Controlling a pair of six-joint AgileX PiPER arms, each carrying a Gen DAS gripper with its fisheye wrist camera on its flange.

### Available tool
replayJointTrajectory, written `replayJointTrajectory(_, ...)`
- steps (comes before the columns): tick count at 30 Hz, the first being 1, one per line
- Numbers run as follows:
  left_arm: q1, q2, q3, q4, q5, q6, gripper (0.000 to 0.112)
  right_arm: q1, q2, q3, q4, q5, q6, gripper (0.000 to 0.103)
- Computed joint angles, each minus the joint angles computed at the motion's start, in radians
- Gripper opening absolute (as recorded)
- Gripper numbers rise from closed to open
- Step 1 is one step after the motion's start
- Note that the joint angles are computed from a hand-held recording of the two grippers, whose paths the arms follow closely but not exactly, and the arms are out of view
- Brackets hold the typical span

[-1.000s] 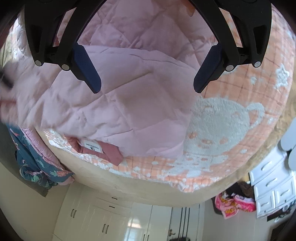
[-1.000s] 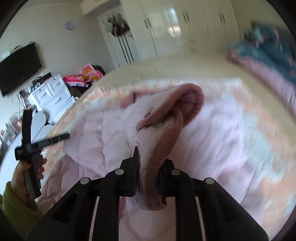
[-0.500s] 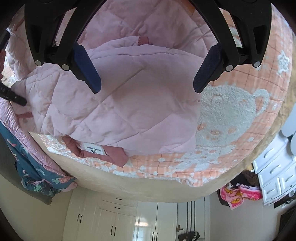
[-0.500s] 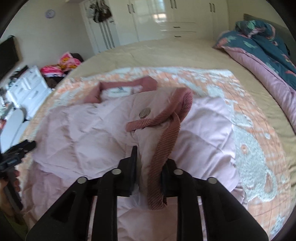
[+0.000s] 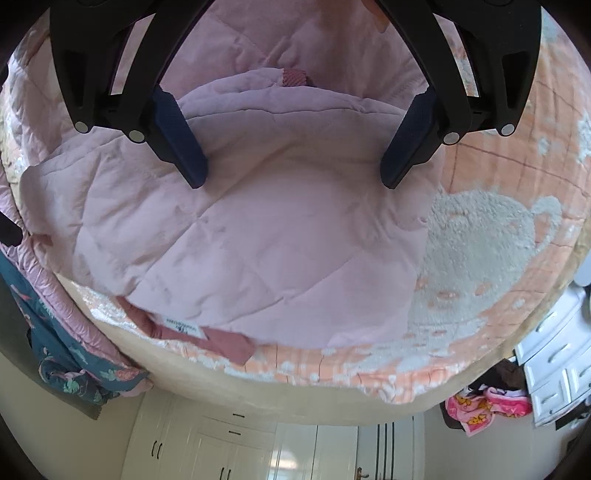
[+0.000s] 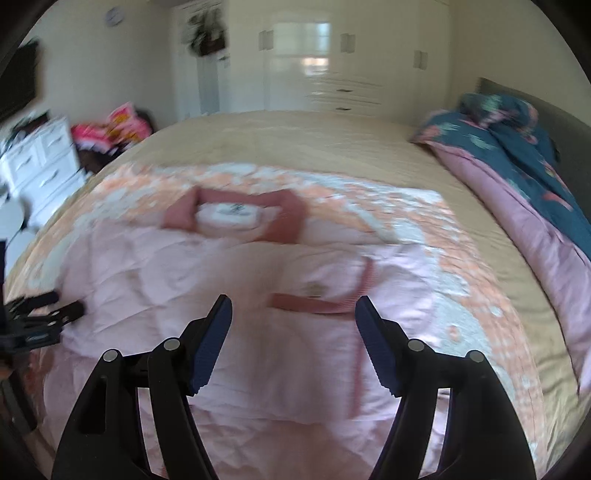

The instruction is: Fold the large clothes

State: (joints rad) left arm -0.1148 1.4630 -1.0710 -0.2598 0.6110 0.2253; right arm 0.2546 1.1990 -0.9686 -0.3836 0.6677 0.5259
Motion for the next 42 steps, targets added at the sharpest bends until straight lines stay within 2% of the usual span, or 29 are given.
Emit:
replayJointTrajectory(2,0.004,0.007,0.005,-0.010,-0.004,0.012,0.090,0.019,0.044,-0.021,0.029,-0.007,-0.021,0.070)
replayJointTrajectory(3,0.008,0.009,0.005,-0.017,0.000,0.018,0.090,0.029,0.062,-0.036,0.033,-0.003,-0.019,0.075)
replayJointTrajectory(5,0.001,0.005,0.001,-0.003,0.007,0.000,0.090,0.044,0.114,-0.060,0.042,-0.006,-0.016,0.076)
replayJointTrajectory(8,-0.006,0.004,0.001,0.011,0.007,-0.015,0.090,0.013,0.209,-0.101,0.131,0.020,-0.067,0.078)
replayJointTrajectory(10,-0.004,0.005,-0.001,0.005,0.009,-0.011,0.090,-0.021,0.257,-0.102,0.207,0.007,-0.112,0.082)
replayJointTrajectory(13,-0.009,0.005,-0.001,0.014,0.006,-0.018,0.090,-0.023,0.289,-0.085,0.201,-0.032,-0.087,0.085)
replayJointTrajectory(16,-0.013,0.005,-0.001,0.020,0.004,-0.023,0.090,0.005,0.298,-0.058,0.125,-0.063,-0.004,0.087)
replayJointTrajectory(19,-0.011,0.003,-0.005,0.014,0.015,-0.021,0.090,0.000,0.281,-0.040,0.137,-0.075,-0.001,0.087)
replayJointTrajectory(24,0.030,-0.029,-0.051,-0.075,0.122,0.036,0.090,-0.066,0.194,-0.033,0.372,-0.050,-0.147,0.092)
replayJointTrajectory(26,0.038,-0.052,-0.055,-0.101,0.146,0.045,0.093,-0.071,0.151,-0.020,0.408,-0.034,-0.152,0.094)
replayJointTrajectory(31,0.051,-0.117,-0.064,-0.118,0.200,0.031,0.094,-0.061,0.046,0.003,0.406,0.022,-0.119,0.096)
replayJointTrajectory(35,0.098,-0.152,-0.073,-0.176,0.257,0.049,0.094,-0.039,-0.020,0.005,0.356,0.086,-0.060,0.096)
replayJointTrajectory(42,0.141,-0.217,-0.084,-0.175,0.329,0.049,0.094,0.020,-0.147,0.000,0.273,0.177,0.049,0.098)
